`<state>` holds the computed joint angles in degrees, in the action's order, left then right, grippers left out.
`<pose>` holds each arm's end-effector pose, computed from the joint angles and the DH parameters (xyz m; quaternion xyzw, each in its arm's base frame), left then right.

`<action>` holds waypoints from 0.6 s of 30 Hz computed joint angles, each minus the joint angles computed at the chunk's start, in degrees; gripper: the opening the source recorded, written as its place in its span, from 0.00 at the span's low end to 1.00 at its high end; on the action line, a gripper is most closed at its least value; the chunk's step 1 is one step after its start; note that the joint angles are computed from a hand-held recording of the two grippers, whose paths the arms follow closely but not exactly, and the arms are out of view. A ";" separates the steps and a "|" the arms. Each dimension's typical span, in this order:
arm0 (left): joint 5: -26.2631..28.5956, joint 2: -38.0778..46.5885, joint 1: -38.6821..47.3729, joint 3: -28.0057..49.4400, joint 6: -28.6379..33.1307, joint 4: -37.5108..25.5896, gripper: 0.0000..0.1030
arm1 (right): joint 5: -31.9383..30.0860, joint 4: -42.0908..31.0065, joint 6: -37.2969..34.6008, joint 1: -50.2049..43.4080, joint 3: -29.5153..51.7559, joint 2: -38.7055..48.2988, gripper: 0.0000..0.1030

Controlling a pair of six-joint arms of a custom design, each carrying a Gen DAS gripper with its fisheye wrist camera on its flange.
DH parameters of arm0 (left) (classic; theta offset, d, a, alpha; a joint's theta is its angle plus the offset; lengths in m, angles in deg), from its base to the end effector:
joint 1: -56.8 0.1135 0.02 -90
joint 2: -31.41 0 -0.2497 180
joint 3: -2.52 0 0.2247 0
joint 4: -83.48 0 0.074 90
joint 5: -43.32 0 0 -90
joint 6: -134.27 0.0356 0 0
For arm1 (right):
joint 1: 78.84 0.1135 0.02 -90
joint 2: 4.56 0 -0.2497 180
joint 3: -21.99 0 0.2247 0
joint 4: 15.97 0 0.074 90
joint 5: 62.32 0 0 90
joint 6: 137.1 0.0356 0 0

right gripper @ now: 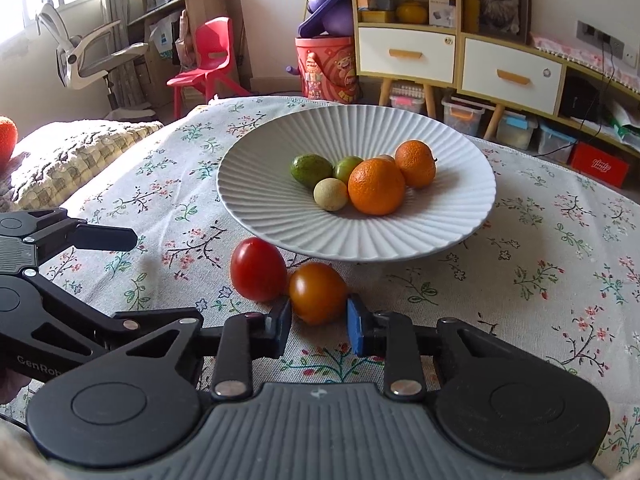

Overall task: Organize fruits
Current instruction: 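Grasp the orange tomato with the right gripper while the left gripper grasps the red tomato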

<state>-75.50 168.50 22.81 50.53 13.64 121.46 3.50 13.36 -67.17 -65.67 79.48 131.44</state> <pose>0.2356 -0.1381 -0.0230 -0.0561 0.9153 0.0259 0.3980 0.3024 0.0857 -0.0138 -0.3321 0.8573 0.1754 0.3522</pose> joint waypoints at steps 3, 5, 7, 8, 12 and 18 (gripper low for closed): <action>-0.01 0.08 0.00 0.80 0.12 -0.38 0.89 | 0.02 -0.32 -0.29 -0.69 -0.17 -0.40 0.25; 0.12 0.23 -0.03 1.43 0.37 -0.53 0.89 | 0.07 -0.42 -0.38 -1.29 -0.47 -0.80 0.25; 0.17 0.38 -0.13 2.23 0.67 -0.94 0.88 | -0.10 -0.55 -0.44 -2.02 -0.61 -1.00 0.25; 0.17 0.58 -0.27 2.94 0.89 -1.27 0.88 | -0.12 -0.59 -0.43 -2.30 -0.68 -1.09 0.25; 0.98 1.15 -0.34 5.36 1.61 -2.46 0.83 | -0.27 -0.64 -0.38 -3.38 -0.99 -1.41 0.25; 2.01 1.72 -0.20 8.45 2.45 -4.13 0.67 | -0.35 -0.73 -0.02 -4.44 -1.16 -1.75 0.25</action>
